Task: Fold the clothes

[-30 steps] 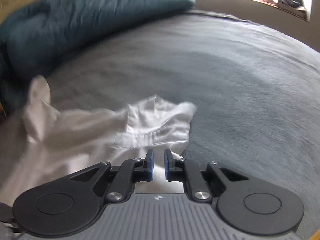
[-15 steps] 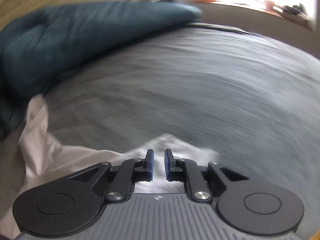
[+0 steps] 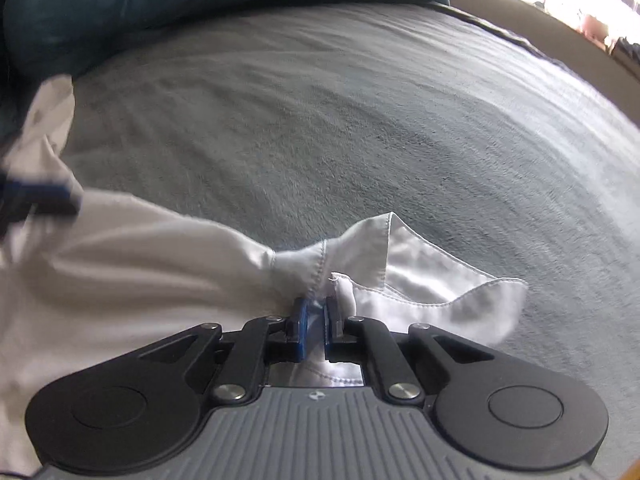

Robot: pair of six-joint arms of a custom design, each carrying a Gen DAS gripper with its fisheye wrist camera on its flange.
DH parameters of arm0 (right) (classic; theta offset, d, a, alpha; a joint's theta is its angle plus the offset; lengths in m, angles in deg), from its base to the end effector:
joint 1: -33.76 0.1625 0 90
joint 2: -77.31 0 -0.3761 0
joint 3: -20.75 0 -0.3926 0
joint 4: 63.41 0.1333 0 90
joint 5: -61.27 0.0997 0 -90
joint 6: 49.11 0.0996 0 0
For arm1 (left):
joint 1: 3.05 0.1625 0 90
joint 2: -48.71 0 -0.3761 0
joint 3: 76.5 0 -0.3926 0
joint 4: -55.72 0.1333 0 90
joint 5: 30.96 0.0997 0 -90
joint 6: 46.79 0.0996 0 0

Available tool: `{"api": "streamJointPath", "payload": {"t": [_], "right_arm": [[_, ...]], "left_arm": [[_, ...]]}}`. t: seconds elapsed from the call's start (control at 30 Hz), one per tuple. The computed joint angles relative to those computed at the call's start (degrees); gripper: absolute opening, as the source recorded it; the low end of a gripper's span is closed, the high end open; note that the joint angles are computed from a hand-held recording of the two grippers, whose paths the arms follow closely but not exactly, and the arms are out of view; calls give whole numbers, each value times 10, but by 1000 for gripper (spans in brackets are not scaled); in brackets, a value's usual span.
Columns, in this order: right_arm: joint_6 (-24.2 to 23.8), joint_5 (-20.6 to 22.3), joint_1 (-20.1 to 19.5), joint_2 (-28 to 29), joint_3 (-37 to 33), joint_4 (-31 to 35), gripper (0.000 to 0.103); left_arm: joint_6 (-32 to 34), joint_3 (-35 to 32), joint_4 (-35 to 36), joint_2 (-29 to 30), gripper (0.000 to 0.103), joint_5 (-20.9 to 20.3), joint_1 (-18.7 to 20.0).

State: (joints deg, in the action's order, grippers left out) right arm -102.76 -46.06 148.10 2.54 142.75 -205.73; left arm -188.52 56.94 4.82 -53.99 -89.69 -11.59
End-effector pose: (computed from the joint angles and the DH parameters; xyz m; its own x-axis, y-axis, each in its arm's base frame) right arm 0.2894 -0.3884 0.1513 -0.1913 -0.9499 0.2473 -0.9526 0.2404 0.1864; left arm -0.2344 -0.1519 0.2058 -0.6891 -0.5751 -0.4410 0.1095 0.5189 -0.8478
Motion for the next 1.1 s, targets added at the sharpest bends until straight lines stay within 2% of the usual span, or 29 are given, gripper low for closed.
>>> {"api": "streamJointPath", "payload": {"t": [0.07,0.13,0.2,0.3,0.4,0.47,0.53,0.63,0.7,0.83,0.9,1.0,1.1], "right_arm": [[12,-10,4,-4,-4,5,6],[42,7,3,-15,-8,15,8],[65,56,-4,-20,-10,9,8],[75,62,-2,9,-16,-23,8],[101,13,-4,56,-17,-72,7],[152,29,-13,54,-20,-75,7],[194,51,-19,41,-21,-68,11],[235,121,-41,-13,-22,-32,20],[246,158,-58,-60,-20,-16,26],[251,172,-90,-172,-31,61,28],[260,163,-110,-227,-45,119,28],[249,128,-131,-306,-64,194,28],[246,41,-125,-375,-86,266,28]], "left_arm": [[21,4,-5,-3,27,6,22],[47,7,-15,2,27,9,45],[50,11,-19,16,28,2,58],[56,9,-23,43,29,-3,74],[53,-1,-20,69,29,-7,80],[41,-7,-15,75,29,-9,80],[30,-14,-7,77,29,-11,80],[19,-28,9,82,29,-18,72],[18,-42,27,92,29,-20,66],[2,-75,63,119,29,-11,43],[9,-88,58,129,29,8,28],[63,-94,-5,143,29,59,21],[137,-95,-110,173,29,107,42]]}}
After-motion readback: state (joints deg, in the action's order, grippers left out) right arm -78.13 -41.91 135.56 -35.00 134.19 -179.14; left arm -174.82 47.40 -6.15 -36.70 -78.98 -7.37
